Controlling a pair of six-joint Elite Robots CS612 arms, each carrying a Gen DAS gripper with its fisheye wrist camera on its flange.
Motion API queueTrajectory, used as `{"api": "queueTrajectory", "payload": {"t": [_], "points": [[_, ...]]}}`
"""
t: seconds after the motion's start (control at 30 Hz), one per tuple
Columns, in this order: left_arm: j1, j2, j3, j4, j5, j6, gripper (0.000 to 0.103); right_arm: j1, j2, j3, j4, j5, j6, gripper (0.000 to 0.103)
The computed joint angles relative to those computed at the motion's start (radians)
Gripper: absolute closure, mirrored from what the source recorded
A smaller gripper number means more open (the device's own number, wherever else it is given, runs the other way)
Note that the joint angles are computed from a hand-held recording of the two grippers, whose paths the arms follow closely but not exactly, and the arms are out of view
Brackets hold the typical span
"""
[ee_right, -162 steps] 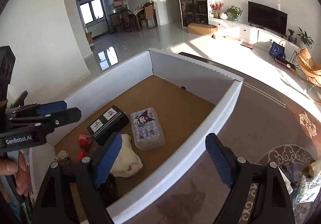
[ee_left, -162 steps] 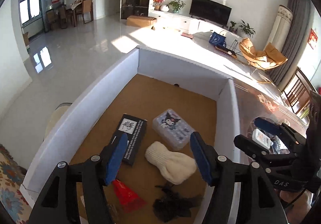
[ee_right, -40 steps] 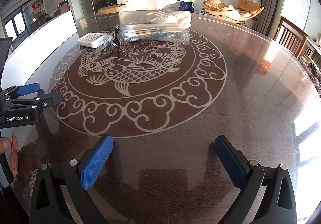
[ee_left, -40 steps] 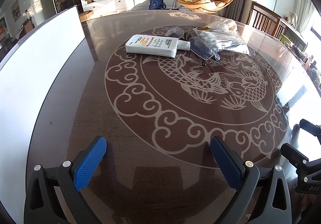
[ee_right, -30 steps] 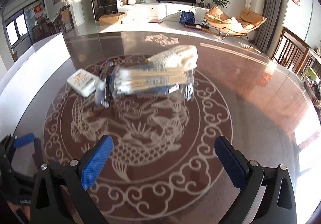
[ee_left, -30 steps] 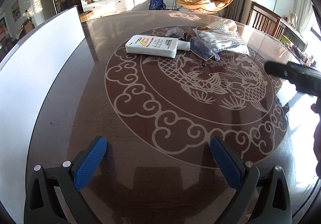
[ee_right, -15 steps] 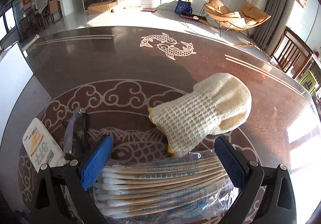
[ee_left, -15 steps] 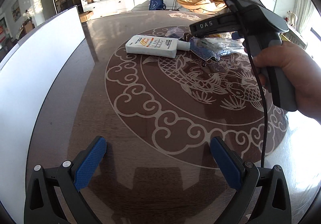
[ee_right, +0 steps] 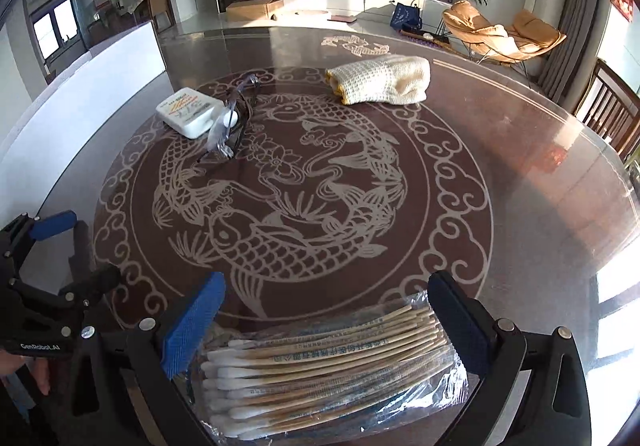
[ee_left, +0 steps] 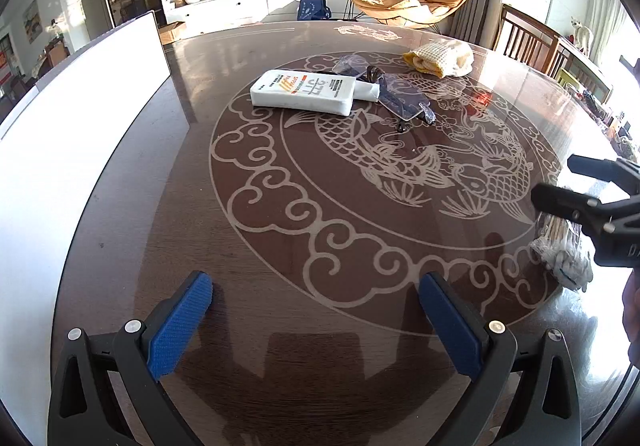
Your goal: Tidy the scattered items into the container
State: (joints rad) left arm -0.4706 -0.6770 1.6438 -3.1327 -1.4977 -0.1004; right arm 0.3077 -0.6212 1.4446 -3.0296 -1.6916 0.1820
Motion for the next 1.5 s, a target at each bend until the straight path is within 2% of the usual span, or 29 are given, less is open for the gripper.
{"api": "queueTrajectory", "payload": {"t": [0.13, 0.2, 0.4, 0.53, 0.63, 0.67, 0.7, 0.73, 0.77, 0.83, 0.87, 0.9, 0.93, 0.97, 1.07, 1.17, 1.3, 1.33, 1.37, 1.43, 1.5], "points": [[0.0, -0.001, 0.001, -0.001, 0.001, -0.001, 0.0, -0.008, 0.028, -0.087, -0.042, 0.085, 0.039, 0.002], [0.0, -0.001, 0.001, -0.001, 0.001, -0.001, 0.0, -0.002, 0.062, -0.168, -0.028, 0.088, 0.042, 0.002], [0.0, -0.001, 0.001, -0.001, 0.001, -0.001, 0.0, 0.008, 0.199, -0.473, 0.217, 0.147, 0.006, 0.002], [0.0, -0.001, 0.001, -0.001, 0.001, -0.001, 0.0, -0.006, 0.249, -0.539, 0.197, 0.303, 0.043, 0.002], [0.0, -0.001, 0.001, -0.001, 0.001, -0.001, 0.0, -0.004, 0.272, -0.581, 0.271, 0.297, 0.041, 0.003], [0.0, -0.001, 0.001, -0.001, 0.001, -0.001, 0.0, -0.002, 0.275, -0.589, 0.296, 0.278, 0.028, 0.005], [0.0, -0.001, 0.001, -0.001, 0.001, -0.001, 0.0, 0.003, 0.276, -0.595, 0.325, 0.228, 0.015, 0.007], [0.0, -0.001, 0.001, -0.001, 0.001, -0.001, 0.0, 0.006, 0.275, -0.596, 0.351, 0.173, 0.011, 0.021], [0.0, -0.001, 0.001, -0.001, 0.001, -0.001, 0.0, 0.006, 0.272, -0.593, 0.378, 0.138, 0.023, 0.041], [0.0, -0.001, 0.001, -0.002, 0.0, -0.001, 0.0, -0.005, 0.256, -0.554, 0.365, 0.127, 0.085, 0.046], [0.0, -0.001, 0.001, -0.002, 0.001, -0.001, 0.0, -0.008, 0.246, -0.532, 0.352, 0.115, 0.082, 0.054], [0.0, -0.001, 0.001, -0.001, 0.001, -0.001, 0.0, -0.01, 0.236, -0.51, 0.333, 0.123, 0.053, 0.06], [0.0, -0.001, 0.001, -0.001, 0.001, -0.001, 0.0, -0.01, 0.227, -0.492, 0.326, 0.14, 0.007, 0.071], [0.0, -0.002, 0.001, -0.001, 0.001, -0.001, 0.0, -0.008, 0.217, -0.472, 0.317, 0.16, -0.049, 0.075], [-0.001, -0.002, -0.001, 0.001, 0.001, -0.001, 0.0, 0.008, 0.176, -0.386, 0.288, 0.193, -0.216, 0.076], [-0.002, -0.002, -0.001, 0.001, -0.002, -0.003, 0.0, 0.016, 0.122, -0.275, 0.255, 0.262, -0.251, 0.076], [-0.001, -0.003, 0.006, -0.009, -0.008, 0.005, 0.0, 0.014, 0.07, -0.157, 0.213, 0.371, -0.178, 0.075], [-0.001, -0.004, 0.008, -0.01, -0.016, 0.011, 0.0, 0.009, 0.065, -0.139, 0.195, 0.406, -0.139, 0.07], [0.002, -0.005, 0.01, -0.014, -0.033, 0.022, 0.0, 0.003, 0.059, -0.119, 0.17, 0.439, -0.092, 0.056], [0.007, -0.01, 0.021, -0.022, -0.064, 0.05, 0.0, -0.007, 0.046, -0.076, 0.095, 0.466, -0.008, 0.039], [0.002, -0.021, 0.044, -0.027, -0.055, 0.077, 0.0, -0.017, 0.031, -0.025, -0.017, 0.484, 0.055, 0.039]]}}
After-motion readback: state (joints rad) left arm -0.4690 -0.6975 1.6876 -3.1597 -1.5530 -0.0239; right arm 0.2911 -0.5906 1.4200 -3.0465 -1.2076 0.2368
